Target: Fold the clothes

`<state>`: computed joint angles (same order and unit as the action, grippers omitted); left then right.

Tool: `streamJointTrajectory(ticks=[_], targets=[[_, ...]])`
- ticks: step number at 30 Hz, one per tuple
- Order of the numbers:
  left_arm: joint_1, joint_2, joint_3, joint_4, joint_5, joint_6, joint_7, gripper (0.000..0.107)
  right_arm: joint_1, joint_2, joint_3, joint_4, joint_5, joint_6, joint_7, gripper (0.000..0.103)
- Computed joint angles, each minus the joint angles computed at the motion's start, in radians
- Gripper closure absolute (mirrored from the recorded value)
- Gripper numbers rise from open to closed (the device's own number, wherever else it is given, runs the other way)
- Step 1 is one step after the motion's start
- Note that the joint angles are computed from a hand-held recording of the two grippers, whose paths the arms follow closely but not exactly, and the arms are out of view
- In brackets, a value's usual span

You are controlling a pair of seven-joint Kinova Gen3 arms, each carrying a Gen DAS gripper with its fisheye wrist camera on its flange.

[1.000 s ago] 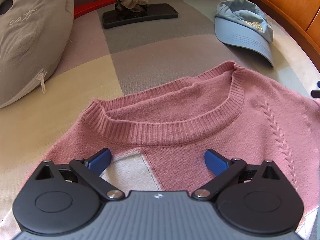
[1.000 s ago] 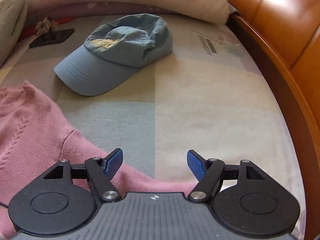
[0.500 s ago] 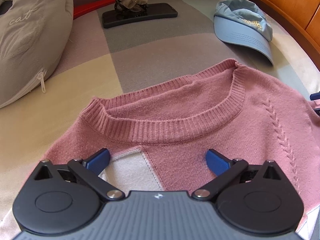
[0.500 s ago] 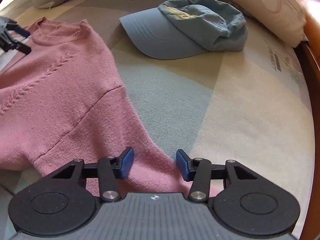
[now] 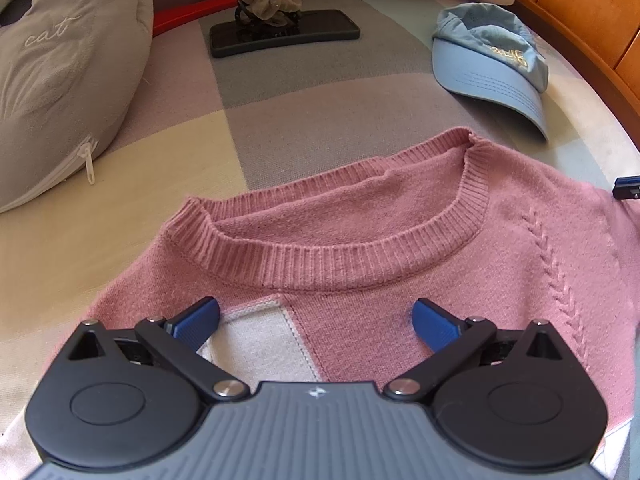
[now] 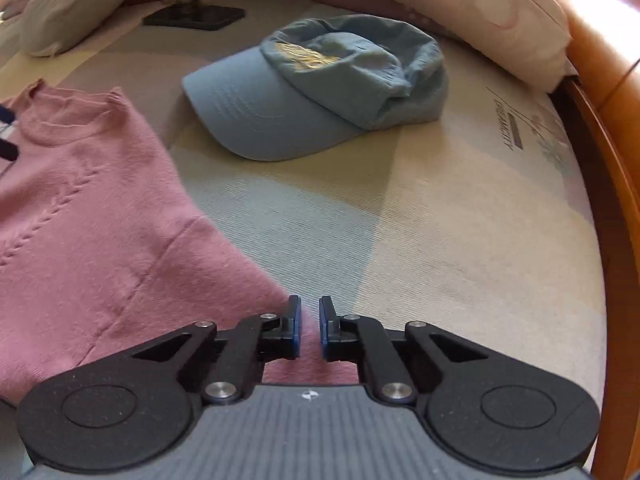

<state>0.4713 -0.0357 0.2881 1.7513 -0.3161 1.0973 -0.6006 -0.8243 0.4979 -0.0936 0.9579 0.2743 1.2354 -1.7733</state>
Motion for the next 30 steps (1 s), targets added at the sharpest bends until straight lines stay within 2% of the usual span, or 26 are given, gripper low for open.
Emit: streamJointTrajectory(ticks=[1,2,4,6,8,11,13,15,17,19,21,23,24,26,30], targets=[[0.001,0.000,0.001,0.000,-0.001,-0.001,0.002,0.006,-0.027,-0.010,0.035,0.013,0.003,-0.010,-0.041,0.087],[0.002,0.000,0.002,0.000,-0.003,-0.002,0.005,0.006,-0.053,-0.030,0.078,0.032,-0.010,-0.029,-0.081,0.080],[0.005,0.001,0.005,0.000,-0.006,-0.004,0.012,0.006,-0.088,-0.083,0.152,0.097,-0.080,-0.096,-0.163,0.071],[0.009,0.009,0.007,-0.004,-0.012,0.000,0.016,0.006,-0.092,-0.120,0.152,0.159,-0.126,-0.162,-0.231,0.071],[0.016,0.018,0.009,-0.010,-0.022,0.008,0.021,0.006,-0.062,-0.107,0.078,0.153,-0.117,-0.179,-0.249,0.071],[0.022,0.022,0.004,-0.010,-0.027,0.007,0.027,0.006,-0.035,-0.053,-0.031,0.101,-0.056,-0.177,-0.286,0.071],[0.025,0.026,0.002,-0.012,-0.031,0.009,0.032,0.006,-0.077,0.009,-0.028,0.042,0.005,-0.143,-0.335,0.071],[0.028,0.030,-0.001,-0.017,-0.033,0.015,0.034,0.006,-0.120,0.044,0.019,0.025,0.031,-0.153,-0.416,0.066],[0.029,0.030,-0.004,-0.025,-0.028,0.023,0.025,0.006,-0.111,0.034,0.005,0.043,0.053,-0.183,-0.484,0.063],[0.029,0.024,-0.006,-0.025,-0.025,0.024,0.016,0.006,-0.102,-0.028,-0.009,0.115,0.083,-0.226,-0.565,0.060],[0.031,0.021,-0.003,-0.022,-0.026,0.025,0.018,0.006,-0.153,-0.087,0.051,0.188,0.145,-0.206,-0.647,0.051],[0.032,0.019,0.000,-0.018,-0.029,0.027,0.023,0.006,-0.230,-0.117,0.132,0.229,0.218,-0.130,-0.712,0.049],[0.034,0.019,0.002,-0.016,-0.030,0.028,0.025,0.006,-0.245,-0.123,0.149,0.254,0.253,-0.099,-0.720,0.049],[0.037,0.021,0.006,-0.016,-0.033,0.031,0.025,0.006,-0.221,-0.146,0.146,0.321,0.274,-0.086,-0.704,0.049],[0.039,0.028,0.001,-0.027,-0.024,0.044,-0.011,0.006,-0.042,-0.264,0.060,0.500,0.227,-0.206,-0.689,0.048]])
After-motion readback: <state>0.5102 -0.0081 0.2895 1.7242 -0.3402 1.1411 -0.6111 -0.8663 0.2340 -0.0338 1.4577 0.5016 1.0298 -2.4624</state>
